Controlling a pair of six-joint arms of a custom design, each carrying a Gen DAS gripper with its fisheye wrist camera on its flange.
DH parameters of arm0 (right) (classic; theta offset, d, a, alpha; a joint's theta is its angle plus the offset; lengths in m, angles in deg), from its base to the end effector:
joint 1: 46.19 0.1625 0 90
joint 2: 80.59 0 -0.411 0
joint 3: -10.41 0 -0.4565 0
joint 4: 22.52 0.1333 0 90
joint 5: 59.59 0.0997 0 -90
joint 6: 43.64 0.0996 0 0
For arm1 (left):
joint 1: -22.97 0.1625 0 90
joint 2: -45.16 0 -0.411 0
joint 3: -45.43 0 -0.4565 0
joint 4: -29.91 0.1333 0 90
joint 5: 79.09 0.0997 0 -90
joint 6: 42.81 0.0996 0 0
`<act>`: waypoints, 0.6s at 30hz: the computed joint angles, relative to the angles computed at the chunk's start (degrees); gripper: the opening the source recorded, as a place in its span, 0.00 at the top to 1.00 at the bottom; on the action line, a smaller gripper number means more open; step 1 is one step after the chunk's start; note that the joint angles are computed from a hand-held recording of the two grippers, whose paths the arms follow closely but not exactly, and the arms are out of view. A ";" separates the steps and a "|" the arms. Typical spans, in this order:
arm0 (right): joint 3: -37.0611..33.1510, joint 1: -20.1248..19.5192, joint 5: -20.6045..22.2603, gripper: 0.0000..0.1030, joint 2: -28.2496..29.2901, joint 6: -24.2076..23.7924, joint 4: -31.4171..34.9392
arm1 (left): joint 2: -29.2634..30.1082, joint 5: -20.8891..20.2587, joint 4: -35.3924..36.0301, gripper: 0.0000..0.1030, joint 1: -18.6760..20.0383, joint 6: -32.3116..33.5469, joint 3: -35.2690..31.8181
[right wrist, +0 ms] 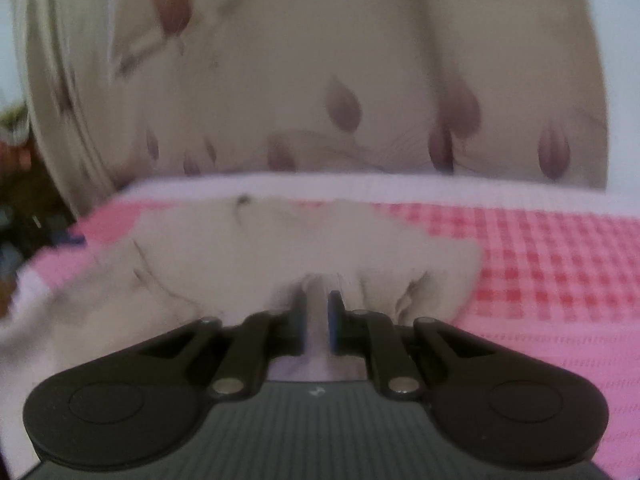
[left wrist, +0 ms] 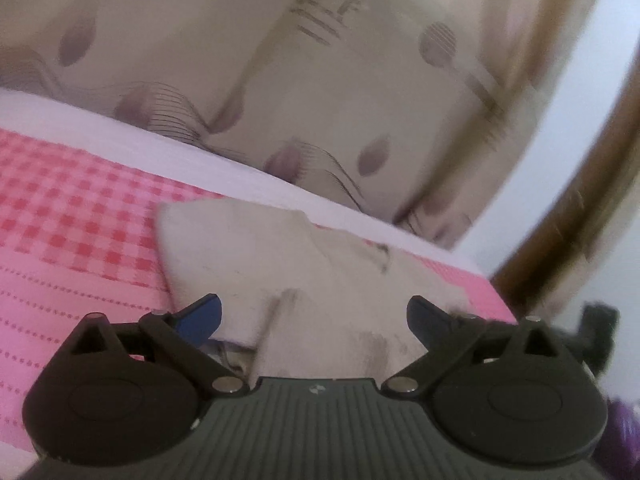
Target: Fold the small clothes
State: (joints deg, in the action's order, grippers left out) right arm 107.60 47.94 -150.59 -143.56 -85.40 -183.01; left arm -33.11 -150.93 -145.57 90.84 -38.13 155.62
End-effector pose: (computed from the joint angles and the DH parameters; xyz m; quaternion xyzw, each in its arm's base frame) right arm 0.1819 -0.6922 0.2506 0.3680 -0.8762 0.2919 0.1082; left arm -0.0762 -0.6236 0.3475 0.1352 0.8740 -0.4611 0.0718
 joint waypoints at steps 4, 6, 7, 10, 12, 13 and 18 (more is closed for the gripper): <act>-3.29 0.57 -3.29 0.90 2.57 -3.07 4.55 | 1.18 -1.21 6.11 0.06 0.59 4.59 -2.45; -4.11 0.88 -5.03 0.90 3.52 -4.20 5.33 | 2.21 -0.40 8.22 0.06 0.44 6.73 -3.53; -4.42 0.60 -4.23 0.90 3.63 -4.27 6.12 | 2.83 0.46 8.84 0.06 0.32 7.58 -4.03; -5.09 0.55 -4.39 0.90 3.81 -4.21 7.14 | 5.01 2.83 10.33 0.08 0.52 7.74 -5.85; -5.20 0.44 -3.90 0.90 3.60 -3.43 8.03 | 6.04 2.48 11.73 0.19 0.96 6.06 -6.95; -5.14 0.41 -3.78 0.90 3.53 -3.48 7.94 | 6.54 3.07 11.65 0.37 0.81 6.45 -7.19; -2.88 0.37 -3.66 0.97 2.24 -2.20 5.32 | 7.10 8.46 6.13 0.90 -1.62 9.69 -5.18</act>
State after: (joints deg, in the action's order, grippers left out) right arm 104.72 48.30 -154.25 -141.32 -87.60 -177.69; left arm -26.02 -142.47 -139.44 89.22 -28.44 150.44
